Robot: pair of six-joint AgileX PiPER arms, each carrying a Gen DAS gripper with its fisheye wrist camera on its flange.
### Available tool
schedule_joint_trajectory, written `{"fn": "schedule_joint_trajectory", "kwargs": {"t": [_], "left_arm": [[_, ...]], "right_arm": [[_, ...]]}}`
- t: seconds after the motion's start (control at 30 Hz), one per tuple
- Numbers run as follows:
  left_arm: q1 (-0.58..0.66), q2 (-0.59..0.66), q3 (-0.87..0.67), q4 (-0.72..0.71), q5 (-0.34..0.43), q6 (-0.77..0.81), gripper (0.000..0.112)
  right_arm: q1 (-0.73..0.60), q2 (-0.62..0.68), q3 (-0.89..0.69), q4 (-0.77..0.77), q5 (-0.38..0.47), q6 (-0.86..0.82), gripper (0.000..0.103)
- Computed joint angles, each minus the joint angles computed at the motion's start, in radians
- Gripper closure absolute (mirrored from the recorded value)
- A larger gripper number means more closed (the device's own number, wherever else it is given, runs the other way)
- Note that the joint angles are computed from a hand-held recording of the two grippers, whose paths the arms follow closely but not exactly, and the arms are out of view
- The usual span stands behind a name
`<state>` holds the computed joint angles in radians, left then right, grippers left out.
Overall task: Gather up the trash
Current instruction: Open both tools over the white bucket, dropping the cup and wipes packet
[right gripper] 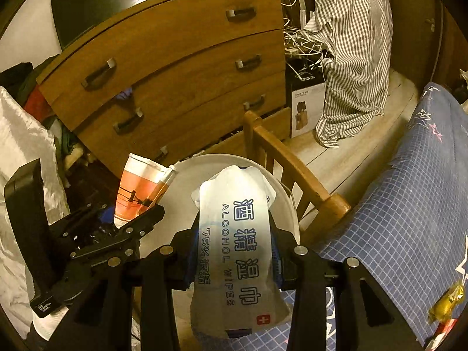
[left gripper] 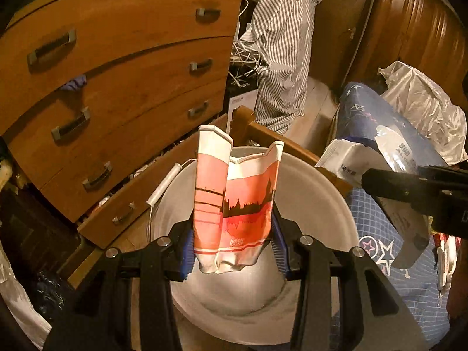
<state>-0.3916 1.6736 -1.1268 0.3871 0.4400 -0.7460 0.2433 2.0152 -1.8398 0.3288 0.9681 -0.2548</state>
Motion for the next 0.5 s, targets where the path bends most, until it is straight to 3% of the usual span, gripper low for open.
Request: {"fn": "schedule_joint_trajectory", "kwargs": {"t": [0.33, 0.4, 0.43, 0.47, 0.5], "left_arm": [[0.02, 0.014, -0.007, -0.005, -0.01, 0.012, 0.066], [0.02, 0.018, -0.014, 0.012, 0.003, -0.002, 0.063], [0.018, 0.022, -0.019, 0.03, 0.017, -0.017, 0.062], [0.019, 0.022, -0.019, 0.05, 0.024, -0.039, 0.061], [0.022, 0.02, -0.014, 0.056, 0.022, -0.046, 0.061]], "right_arm": [[-0.018, 0.006, 0.008, 0.018, -0.015, -0.026, 0.062], [-0.021, 0.008, 0.004, 0.02, -0.017, -0.024, 0.053], [-0.026, 0.009, 0.005, 0.032, -0.018, -0.03, 0.039], [-0.032, 0.005, 0.012, 0.043, -0.027, -0.039, 0.032], [-0.033, 0.004, 0.012, 0.045, -0.032, -0.039, 0.032]]}}
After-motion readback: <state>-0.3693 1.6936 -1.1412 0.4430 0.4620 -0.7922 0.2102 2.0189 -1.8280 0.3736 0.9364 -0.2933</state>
